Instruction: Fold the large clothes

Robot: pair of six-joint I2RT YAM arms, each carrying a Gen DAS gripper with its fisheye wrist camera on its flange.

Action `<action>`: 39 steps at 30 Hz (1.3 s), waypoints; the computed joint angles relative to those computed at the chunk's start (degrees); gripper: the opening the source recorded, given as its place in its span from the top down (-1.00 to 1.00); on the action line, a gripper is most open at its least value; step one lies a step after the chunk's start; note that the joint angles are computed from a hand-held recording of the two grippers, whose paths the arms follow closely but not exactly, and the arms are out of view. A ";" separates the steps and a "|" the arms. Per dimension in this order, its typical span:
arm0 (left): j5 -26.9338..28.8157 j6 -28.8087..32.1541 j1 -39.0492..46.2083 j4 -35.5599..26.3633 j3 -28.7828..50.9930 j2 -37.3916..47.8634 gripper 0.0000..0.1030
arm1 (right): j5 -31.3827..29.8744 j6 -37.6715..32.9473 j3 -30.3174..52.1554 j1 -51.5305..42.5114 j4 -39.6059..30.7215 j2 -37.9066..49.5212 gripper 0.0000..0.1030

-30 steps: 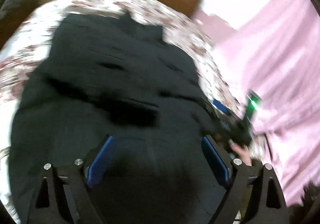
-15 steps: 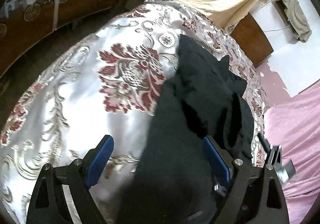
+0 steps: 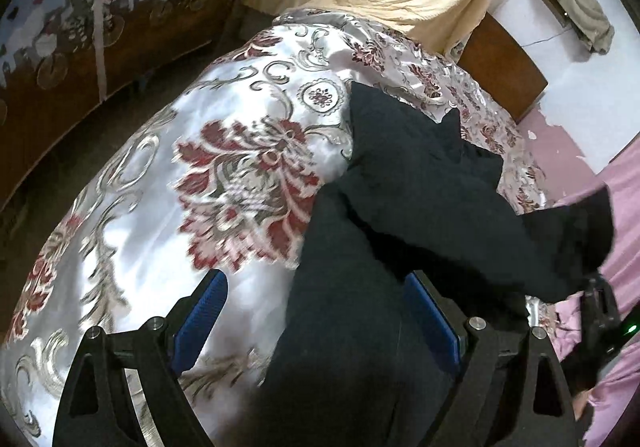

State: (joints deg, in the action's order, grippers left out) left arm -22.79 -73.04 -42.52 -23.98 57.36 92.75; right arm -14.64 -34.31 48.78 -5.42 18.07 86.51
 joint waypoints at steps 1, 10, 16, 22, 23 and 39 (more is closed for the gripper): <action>0.30 0.63 0.66 0.46 1.29 1.51 -0.74 | -1.43 1.78 4.50 -2.54 -1.33 3.59 0.74; -1.04 8.14 4.99 -2.50 21.30 19.71 -0.74 | -15.28 9.23 39.57 -14.42 -32.63 34.68 0.53; -4.57 13.97 5.18 -5.24 38.35 33.02 -0.74 | -9.72 23.12 29.08 -19.38 -13.03 34.42 -0.32; -11.71 15.35 2.49 1.09 40.71 41.33 -0.88 | -13.10 20.69 22.94 -18.95 1.96 33.28 -0.26; -12.80 15.95 2.03 2.82 39.23 40.82 -0.89 | -14.29 19.54 23.67 -18.66 1.16 34.07 -0.08; -14.64 16.37 2.01 -4.55 48.08 47.61 -1.00 | -12.50 12.01 43.59 -13.35 -27.61 47.80 0.22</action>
